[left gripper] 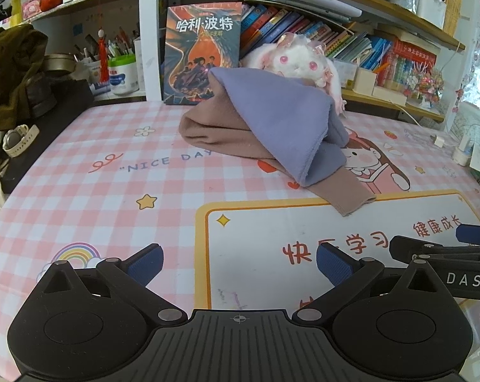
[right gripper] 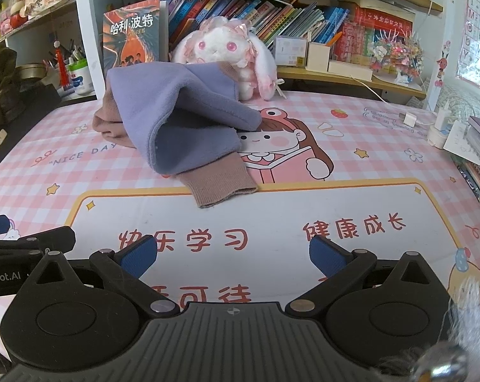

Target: Fold clothes

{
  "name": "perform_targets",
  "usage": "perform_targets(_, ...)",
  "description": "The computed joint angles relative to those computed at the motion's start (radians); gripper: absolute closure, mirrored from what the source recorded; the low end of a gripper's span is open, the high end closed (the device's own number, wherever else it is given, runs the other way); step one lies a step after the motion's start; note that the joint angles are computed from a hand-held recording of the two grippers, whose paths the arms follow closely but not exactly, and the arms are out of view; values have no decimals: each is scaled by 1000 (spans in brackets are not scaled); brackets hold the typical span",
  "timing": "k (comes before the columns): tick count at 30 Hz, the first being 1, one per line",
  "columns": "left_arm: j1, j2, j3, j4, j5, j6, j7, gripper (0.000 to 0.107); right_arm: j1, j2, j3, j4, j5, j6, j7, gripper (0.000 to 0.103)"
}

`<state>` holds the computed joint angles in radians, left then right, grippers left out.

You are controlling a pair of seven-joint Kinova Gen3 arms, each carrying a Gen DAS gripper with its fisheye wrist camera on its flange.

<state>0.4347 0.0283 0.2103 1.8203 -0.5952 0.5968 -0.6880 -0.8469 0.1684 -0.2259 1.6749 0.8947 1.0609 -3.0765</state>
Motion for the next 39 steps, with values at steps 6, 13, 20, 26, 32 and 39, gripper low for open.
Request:
perform_targets(6,8,9,-1,-17,0,21,4,4,0,4,1,-7,-3,1,7,0)
perform_targets(13,10,9,-5,-15,3,18,1,4,2,5,4,-8,-9,-4,13,0)
perform_targets(20,7,11,-7,-17,16,20,-12,4,1,8,6,-10,-9,-4,13,0)
perform_targets(26,6,10,-8,-15,18,16,-14,4,1,8,8,-11,-11,-5,17,0)
perform_targets(32,4,10,-7,-18,24,18,-21,4,1,8,8,-15,-14,-3,21,0)
perform_targets(39,4,11,-8,-19,28,17,-27,4,-1,9,8,-15,-14,0,18,0)
